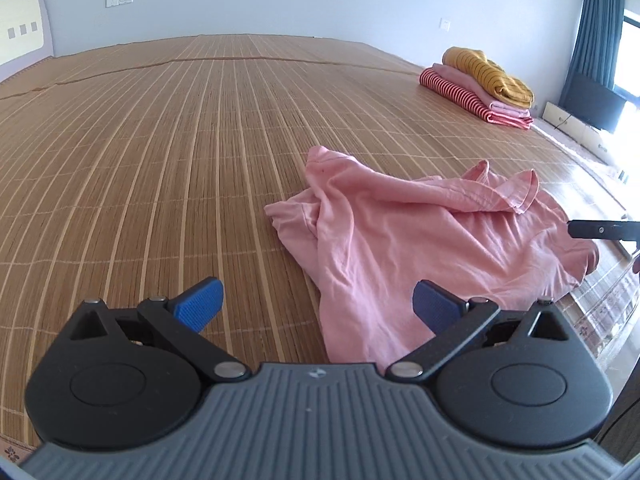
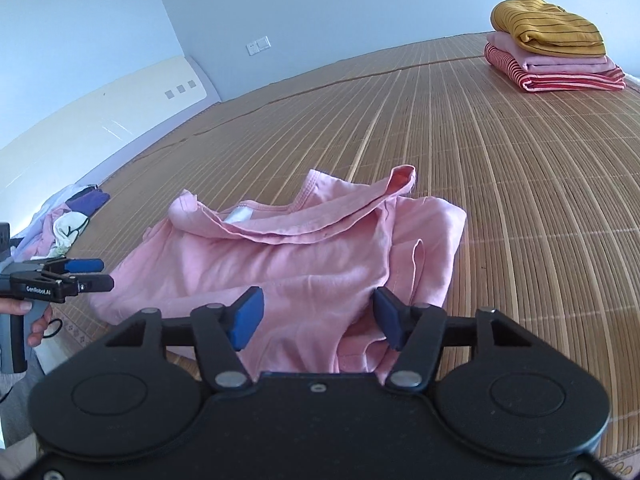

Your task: Fold clothes

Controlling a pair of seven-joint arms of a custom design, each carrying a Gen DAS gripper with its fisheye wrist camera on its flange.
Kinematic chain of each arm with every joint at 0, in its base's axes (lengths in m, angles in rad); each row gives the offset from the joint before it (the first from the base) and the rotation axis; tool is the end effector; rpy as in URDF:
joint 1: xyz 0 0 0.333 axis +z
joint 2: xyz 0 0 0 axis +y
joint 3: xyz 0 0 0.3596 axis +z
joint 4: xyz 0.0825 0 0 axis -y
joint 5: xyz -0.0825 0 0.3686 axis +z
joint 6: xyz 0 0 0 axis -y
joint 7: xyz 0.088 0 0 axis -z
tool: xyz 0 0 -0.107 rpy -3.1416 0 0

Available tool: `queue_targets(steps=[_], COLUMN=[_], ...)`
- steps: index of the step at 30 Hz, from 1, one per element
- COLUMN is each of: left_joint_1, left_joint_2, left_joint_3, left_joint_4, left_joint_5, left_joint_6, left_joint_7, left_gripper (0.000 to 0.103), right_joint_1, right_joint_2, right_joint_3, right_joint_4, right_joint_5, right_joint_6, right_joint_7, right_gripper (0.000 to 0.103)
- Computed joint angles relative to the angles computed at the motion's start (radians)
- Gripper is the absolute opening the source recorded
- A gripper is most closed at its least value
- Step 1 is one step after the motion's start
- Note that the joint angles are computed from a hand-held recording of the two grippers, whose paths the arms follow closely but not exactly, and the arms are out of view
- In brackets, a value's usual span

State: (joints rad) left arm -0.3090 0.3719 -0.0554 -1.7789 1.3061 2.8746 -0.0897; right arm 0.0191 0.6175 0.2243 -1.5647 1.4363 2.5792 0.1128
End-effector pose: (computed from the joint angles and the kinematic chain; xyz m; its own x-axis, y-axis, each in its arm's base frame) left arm 0.6130 -0.2871 0.4496 0.0609 -0.9857 0.1569 -0.5895 -0.1624 -0.7913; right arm 0.7273 0.1279 0.3637 0.5909 -0.6979 -0.4047 -0.6125 -0.0616 -0.7881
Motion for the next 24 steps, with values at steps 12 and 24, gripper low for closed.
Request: queue_targets(steps=[12, 24], left_joint_1=[-0.018, 0.105], left_joint_2=[0.168, 0.353], left_joint_3=[-0.003, -0.044], left_joint_4=[0.294, 0.471], left_joint_5=[-0.095, -0.499], left_joint_6=[-0.143, 0.093], left_joint_7=[0.489, 0.727], left_gripper=[0.103, 0.102], right_joint_1=[0.122, 0.034], right_joint_2=[0.078, 0.247], right_joint_3=[-0.011, 0.031], right_joint_4=[0.143, 0.413], right_joint_5=[-0.226, -0.43], right_joint_6=[0.374, 0.1], right_joint_7=[-0.194, 0.222], right_gripper=[0.063, 0.063])
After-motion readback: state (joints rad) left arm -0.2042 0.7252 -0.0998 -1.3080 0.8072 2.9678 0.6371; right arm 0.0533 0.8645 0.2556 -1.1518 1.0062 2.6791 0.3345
